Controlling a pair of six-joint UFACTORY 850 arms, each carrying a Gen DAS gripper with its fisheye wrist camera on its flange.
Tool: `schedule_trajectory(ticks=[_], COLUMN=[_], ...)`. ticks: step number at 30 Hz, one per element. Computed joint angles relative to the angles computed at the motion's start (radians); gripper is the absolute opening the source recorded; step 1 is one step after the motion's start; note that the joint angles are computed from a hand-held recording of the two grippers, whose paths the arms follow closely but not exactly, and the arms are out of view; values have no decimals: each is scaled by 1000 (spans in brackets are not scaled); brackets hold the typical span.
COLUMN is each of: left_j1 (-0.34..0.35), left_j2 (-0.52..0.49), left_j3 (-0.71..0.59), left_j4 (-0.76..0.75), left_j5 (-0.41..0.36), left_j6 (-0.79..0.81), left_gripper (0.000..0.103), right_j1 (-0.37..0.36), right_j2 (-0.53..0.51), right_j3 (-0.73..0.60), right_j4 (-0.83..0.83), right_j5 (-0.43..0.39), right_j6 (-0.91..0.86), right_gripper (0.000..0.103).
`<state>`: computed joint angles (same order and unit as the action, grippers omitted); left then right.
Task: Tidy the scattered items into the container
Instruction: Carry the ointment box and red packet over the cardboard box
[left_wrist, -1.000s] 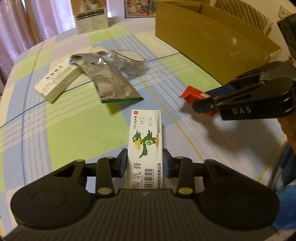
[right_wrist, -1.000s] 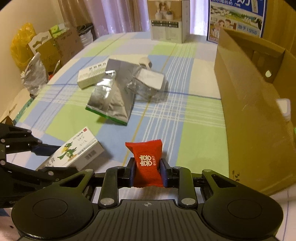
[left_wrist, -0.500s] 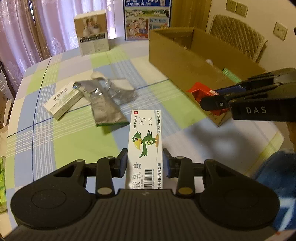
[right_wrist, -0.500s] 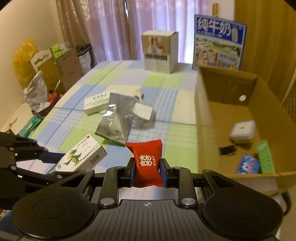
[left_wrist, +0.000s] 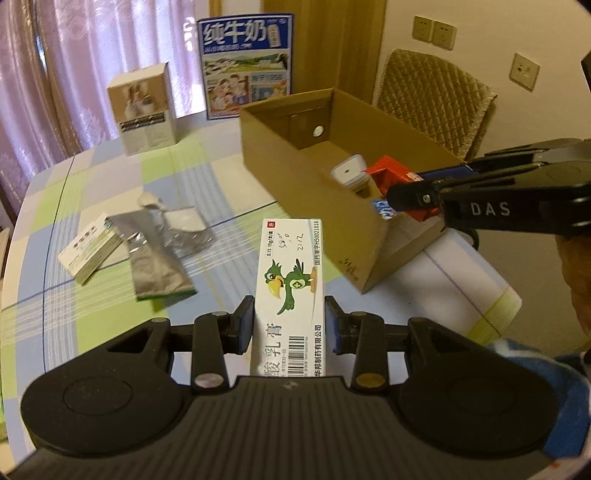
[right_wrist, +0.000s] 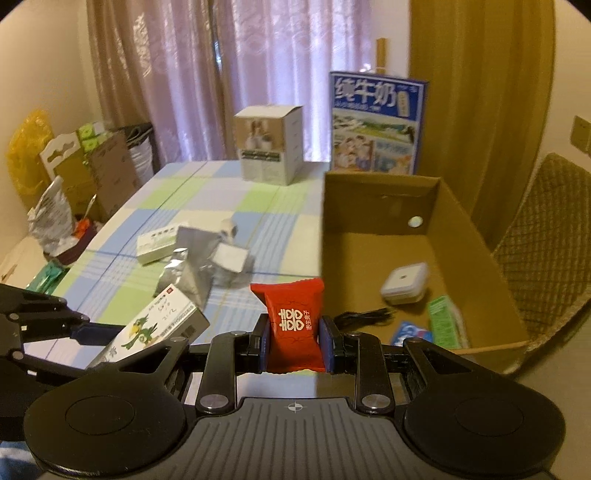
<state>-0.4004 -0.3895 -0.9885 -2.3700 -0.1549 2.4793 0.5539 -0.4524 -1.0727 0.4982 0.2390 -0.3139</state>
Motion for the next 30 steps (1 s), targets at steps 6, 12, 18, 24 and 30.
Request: schedule_trajectory(ticks=[6,12,18,24,30], left_j1=[-41,-72,-99,-116,-122], left_j2=[-23,-62,-115,-193,-269], left_j3=[-44,-114,-209,-319,-422], left_j4=[-4,31,182,433,656], left_j5=[20,41,47,35,26], left_j6=[-6,-56,-227,-513,-758], left_gripper=[33,33,33,33,33], right_j1=[-38,-93,-160,-207,-234], right_j2=[26,34,32,13,-26], right_j3=[25,31,18,-7,-47], right_j4=[-34,-108,-190,-305,-393], right_j5=[13,16,2,-20,-38], right_j6=[22,88,166,275,359], right_gripper=[24,24,24,24,24])
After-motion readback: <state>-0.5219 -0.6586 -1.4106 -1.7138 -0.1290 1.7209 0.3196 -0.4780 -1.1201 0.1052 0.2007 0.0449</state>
